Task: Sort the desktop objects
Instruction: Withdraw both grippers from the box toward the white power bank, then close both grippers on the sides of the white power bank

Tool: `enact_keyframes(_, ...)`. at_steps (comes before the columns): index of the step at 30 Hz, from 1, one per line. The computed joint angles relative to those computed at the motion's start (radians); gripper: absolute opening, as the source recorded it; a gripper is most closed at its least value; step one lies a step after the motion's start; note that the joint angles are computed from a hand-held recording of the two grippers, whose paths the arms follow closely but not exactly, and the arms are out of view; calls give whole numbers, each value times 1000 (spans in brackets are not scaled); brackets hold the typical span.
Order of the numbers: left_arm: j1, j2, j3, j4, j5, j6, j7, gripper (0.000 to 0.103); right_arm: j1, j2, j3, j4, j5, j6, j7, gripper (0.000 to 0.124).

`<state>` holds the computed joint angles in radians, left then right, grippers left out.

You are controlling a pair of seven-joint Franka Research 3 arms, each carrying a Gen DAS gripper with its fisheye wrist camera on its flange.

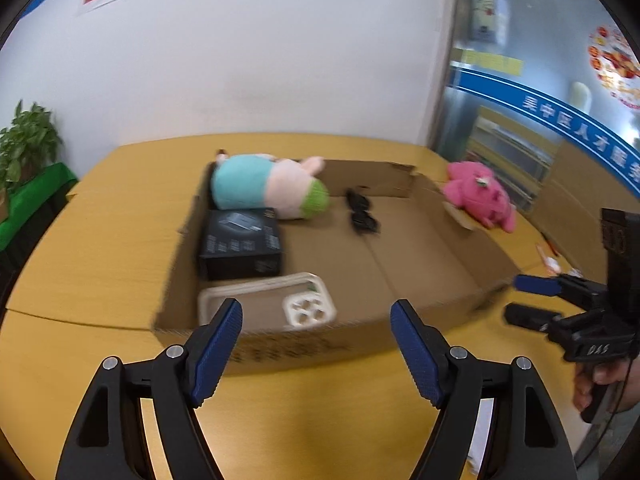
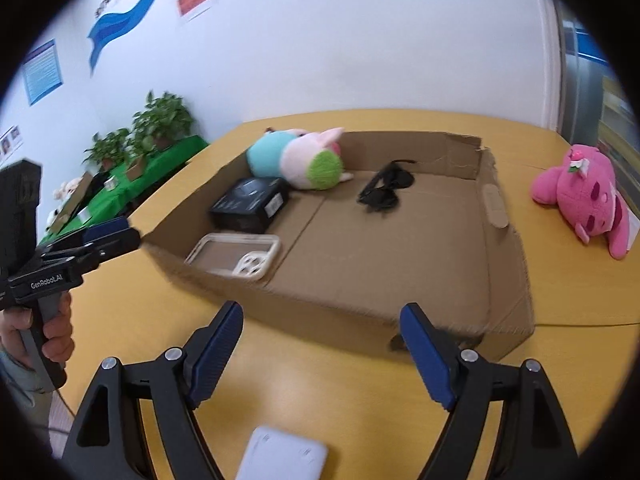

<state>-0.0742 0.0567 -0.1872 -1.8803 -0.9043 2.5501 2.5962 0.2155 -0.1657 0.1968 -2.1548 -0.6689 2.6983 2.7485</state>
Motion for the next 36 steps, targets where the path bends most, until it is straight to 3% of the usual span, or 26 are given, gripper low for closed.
enact_keyframes(3, 5, -41, 12, -39, -18, -160, 28, 81, 40, -24, -2, -59, 113, 23, -56, 81)
enact_keyframes(6, -6, -42, 20, -60, 14, -252, -7, 81, 53, -44, 21, -110, 183, -14, -55, 81)
enact_keyframes(9, -13, -9, 18, -37, 91, -359, -90, 81, 65, -49, 38, -149, 229, -43, -53, 81)
enact_keyframes(11, -7, 31, 14, 3, 115, -471, -140, 81, 75, -47, 49, -162, 243, -68, -42, 81)
enact_keyframes(13, -1, 72, 5, 39, 136, -558, -206, 81, 84, -49, 51, -192, 264, -25, -19, 81)
enact_keyframes(16, -4, 80, -14, 30, 163, -583, -240, 81, 105, -34, 45, -218, 316, 37, -19, 82)
enact_keyframes(19, -3, 95, -24, 37, 178, -637, -268, 80, 87, -17, 81, -195, 226, 14, 28, 82)
enact_keyframes(23, -9, 84, -35, 9, 178, -628, -282, 77, 105, 14, 97, -150, 118, -62, 53, 83)
enact_keyframes(24, -11, 82, -35, 6, 177, -630, -286, 72, 120, 25, 94, -133, 103, -93, 37, 83)
enact_keyframes(26, -13, 91, -35, 8, 180, -653, -308, 36, 150, 46, 85, -105, 78, -134, 9, 80)
enact_keyframes(29, -13, 84, -33, -7, 179, -644, -309, 36, 183, 57, 71, -84, 46, -184, 32, 75)
enact_keyframes(36, -21, 48, -29, -36, 178, -607, -290, 32, 214, 38, 49, -104, 59, -174, 41, 74)
